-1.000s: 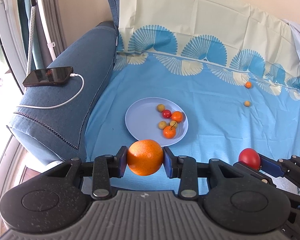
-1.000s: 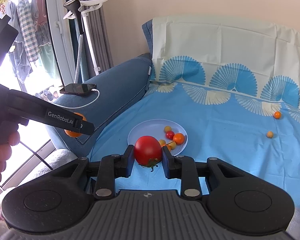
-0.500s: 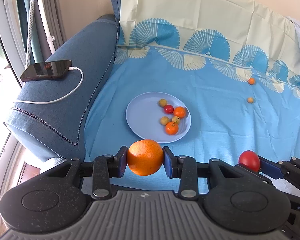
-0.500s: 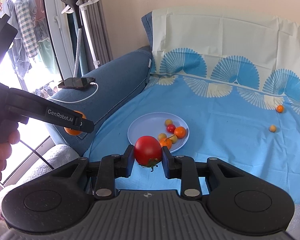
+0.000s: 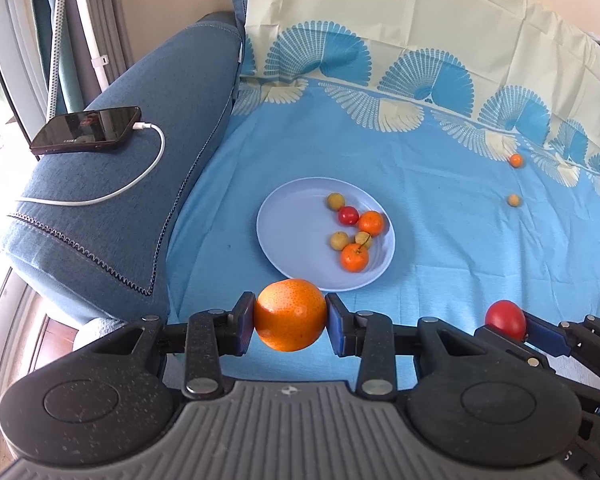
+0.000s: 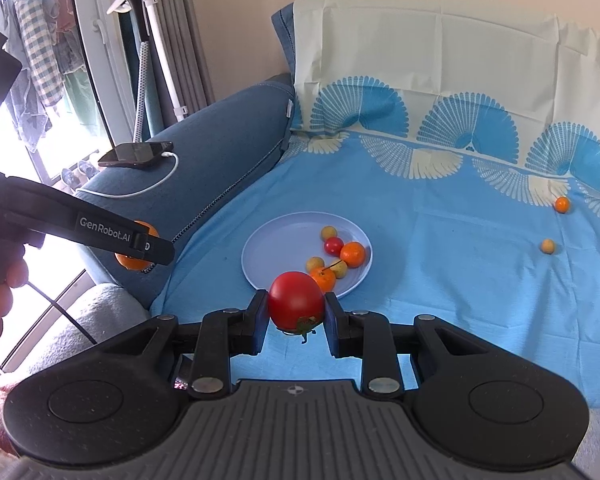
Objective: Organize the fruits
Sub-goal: 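Carry the orange and tomato over the plate and open both tools to release them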
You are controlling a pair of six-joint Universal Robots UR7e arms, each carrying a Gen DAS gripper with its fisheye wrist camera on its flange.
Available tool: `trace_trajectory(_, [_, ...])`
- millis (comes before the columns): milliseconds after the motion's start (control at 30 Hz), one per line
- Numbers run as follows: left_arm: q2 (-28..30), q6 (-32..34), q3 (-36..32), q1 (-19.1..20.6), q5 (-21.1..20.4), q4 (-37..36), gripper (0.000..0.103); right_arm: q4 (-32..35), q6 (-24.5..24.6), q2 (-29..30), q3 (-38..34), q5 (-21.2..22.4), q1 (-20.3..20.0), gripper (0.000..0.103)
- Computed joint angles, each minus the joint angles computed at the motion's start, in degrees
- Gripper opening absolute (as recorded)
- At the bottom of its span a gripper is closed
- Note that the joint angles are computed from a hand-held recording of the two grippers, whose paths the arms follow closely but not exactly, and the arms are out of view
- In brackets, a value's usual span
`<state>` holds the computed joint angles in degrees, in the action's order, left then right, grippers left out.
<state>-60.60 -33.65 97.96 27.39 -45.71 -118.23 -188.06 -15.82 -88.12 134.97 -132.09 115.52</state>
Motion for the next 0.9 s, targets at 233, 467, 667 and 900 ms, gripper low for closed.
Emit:
trace_trajectory(233, [2.73, 1.39, -3.58, 2.56, -0.16, -0.05, 0.041, 0.27, -0.82, 2.38, -2.42, 1.60, -2.32, 0.030])
trace_trajectory(467, [8.00, 4.11, -8.60, 5.86, -0.49, -0.08, 0.041, 2.27, -1.43, 5.14, -5.45, 4.91, -6.65, 0.030])
trace_trajectory(667, [13.82, 7.64, -14.39, 9.32, -1.70, 0.42, 0.041, 4.94, -1.10, 8.50, -9.03, 7.92, -10.31, 0.030])
trace_trajectory(900, [22.27, 11.57, -23.62, 13.25, -1.53, 2.52, 0.041, 7.71, -2.54, 13.95, -14.37, 10.70, -14.93, 0.030])
